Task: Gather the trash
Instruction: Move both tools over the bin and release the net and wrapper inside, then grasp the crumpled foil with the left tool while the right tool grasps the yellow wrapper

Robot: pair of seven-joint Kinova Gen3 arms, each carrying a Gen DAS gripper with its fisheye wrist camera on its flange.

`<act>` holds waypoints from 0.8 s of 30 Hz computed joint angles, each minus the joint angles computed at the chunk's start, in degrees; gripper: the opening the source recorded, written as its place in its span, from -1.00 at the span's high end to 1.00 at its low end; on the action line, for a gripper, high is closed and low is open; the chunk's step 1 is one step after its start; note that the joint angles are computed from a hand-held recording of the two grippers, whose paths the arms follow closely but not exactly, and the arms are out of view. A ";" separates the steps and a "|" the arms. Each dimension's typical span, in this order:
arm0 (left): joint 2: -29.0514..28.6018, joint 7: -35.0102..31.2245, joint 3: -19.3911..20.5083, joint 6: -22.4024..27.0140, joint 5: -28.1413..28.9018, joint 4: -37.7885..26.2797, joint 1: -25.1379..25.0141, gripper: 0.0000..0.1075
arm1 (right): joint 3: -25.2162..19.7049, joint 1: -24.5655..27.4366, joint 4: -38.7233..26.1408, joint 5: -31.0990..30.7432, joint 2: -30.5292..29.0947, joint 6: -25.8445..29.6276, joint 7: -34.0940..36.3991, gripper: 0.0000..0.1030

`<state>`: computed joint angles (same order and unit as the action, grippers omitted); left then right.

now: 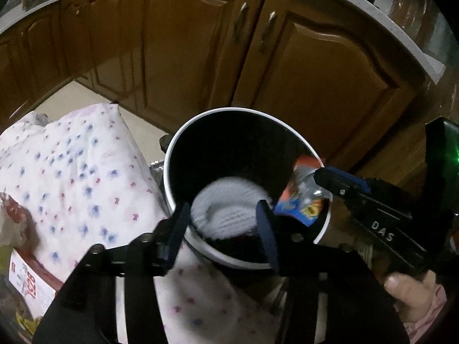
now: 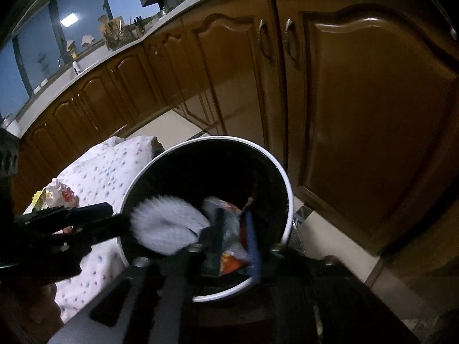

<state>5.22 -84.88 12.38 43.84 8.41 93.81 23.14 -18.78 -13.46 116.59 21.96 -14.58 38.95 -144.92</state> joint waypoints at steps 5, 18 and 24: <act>-3.27 -2.99 -0.81 -1.04 4.72 3.46 -2.05 0.05 | 0.09 0.20 0.66 -0.91 -1.10 -0.83 0.01 0.39; -20.26 -8.44 -7.37 -5.19 12.69 20.06 -6.52 -0.05 | -11.09 5.53 5.93 -2.83 -7.90 -9.64 -10.08 -0.27; -28.45 -9.13 -11.68 -3.59 11.69 25.02 -9.55 -0.12 | -17.53 7.26 5.97 -4.85 -7.64 -13.45 -12.93 -0.31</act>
